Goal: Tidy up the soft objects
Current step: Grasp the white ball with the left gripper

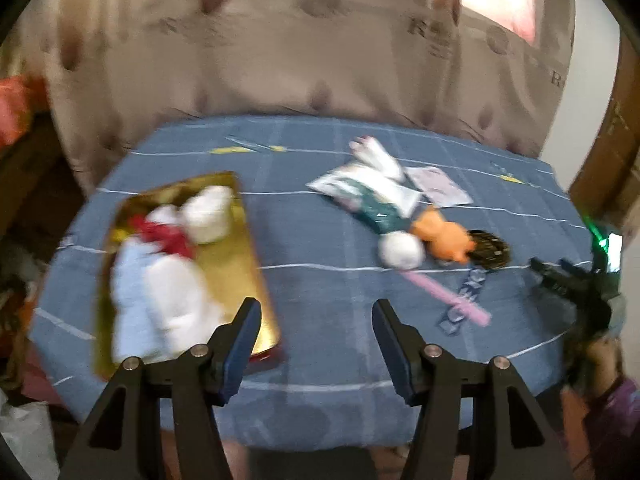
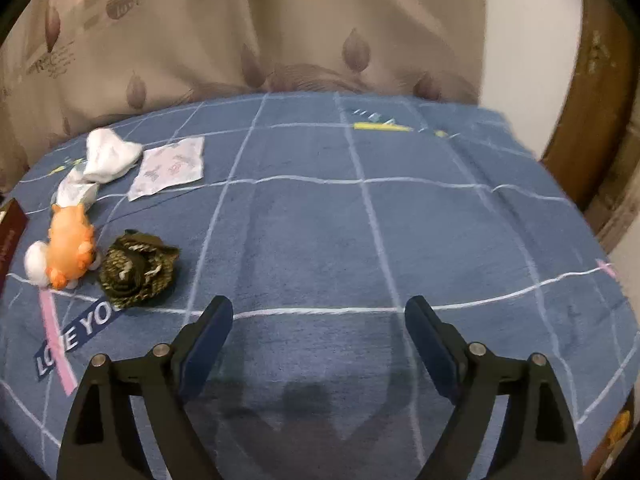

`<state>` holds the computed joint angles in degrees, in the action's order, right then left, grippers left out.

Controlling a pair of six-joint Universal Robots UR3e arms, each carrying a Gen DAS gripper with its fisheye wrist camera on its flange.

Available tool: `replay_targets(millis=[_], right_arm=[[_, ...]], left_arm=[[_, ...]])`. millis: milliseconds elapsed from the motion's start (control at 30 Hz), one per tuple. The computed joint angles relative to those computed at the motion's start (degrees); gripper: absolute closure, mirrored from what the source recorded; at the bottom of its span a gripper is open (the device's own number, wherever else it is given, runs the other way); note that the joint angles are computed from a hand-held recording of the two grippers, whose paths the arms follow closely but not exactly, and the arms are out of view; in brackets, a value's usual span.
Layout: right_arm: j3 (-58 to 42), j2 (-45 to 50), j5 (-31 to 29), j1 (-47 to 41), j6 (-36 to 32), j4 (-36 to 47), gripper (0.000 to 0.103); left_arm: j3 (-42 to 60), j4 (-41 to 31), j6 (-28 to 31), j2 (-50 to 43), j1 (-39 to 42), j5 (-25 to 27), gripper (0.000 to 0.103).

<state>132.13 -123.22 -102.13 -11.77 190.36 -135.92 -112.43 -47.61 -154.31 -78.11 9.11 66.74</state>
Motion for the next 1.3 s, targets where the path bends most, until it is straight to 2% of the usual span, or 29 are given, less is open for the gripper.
replay_targets(millis=[67, 167, 300, 433, 600, 833, 967, 1000, 1067, 1100, 1200, 1300], right_arm=[[1.34, -2.96, 2.65, -2.05, -1.53, 0.53, 0.017], [2.61, -5.90, 6.29, -3.87, -2.95, 1.49, 0.016], [3.54, -7.99, 9.26, -5.78, -4.26, 1.41, 0.016], [4.44, -12.79, 15.76, -11.18, -7.76, 4.98, 0.016], [3.99, -12.68, 18.82, -13.07, -9.54, 6.76, 0.016], [4.08, -14.81, 22.91, -16.73, -11.54, 9.92, 0.016], [4.19, -15.69, 24.38, -18.13, -11.87, 11.00, 0.016], [4.19, -15.85, 24.59, -18.30, -11.89, 11.14, 0.016], [4.17, -16.19, 25.43, -19.23, -12.38, 11.96, 0.016], [4.14, -16.06, 25.40, -19.25, -12.30, 12.05, 0.016], [3.90, -15.15, 24.87, -18.83, -11.72, 11.94, 0.016], [3.91, -15.72, 25.52, -19.56, -12.05, 12.67, 0.016]], left_arm=[[4.53, 2.45, -2.84, -6.79, -6.04, 2.77, 0.044], [8.48, 6.90, -3.23, -14.20, -11.86, 5.28, 0.044], [18.06, 4.91, -2.58, -25.62, -17.06, 6.49, 0.044], [25.52, 1.37, -1.58, -33.04, -19.44, 6.76, 0.044], [29.77, 1.37, -4.27, -37.31, -19.13, 5.41, 0.044], [34.54, 0.80, -4.59, -42.03, -20.87, 8.86, 0.044], [35.03, 0.27, -3.66, -43.65, -21.13, 8.50, 0.044], [34.28, 1.22, -3.51, -43.67, -21.00, 8.14, 0.049], [32.13, 3.66, -4.20, -43.28, -20.28, 6.61, 0.071], [31.69, 4.17, -4.74, -43.21, -20.09, 6.10, 0.076], [30.22, 5.44, -6.40, -42.06, -20.58, 6.91, 0.081], [22.92, 8.50, -8.26, -36.29, -19.67, 5.53, 0.081]])
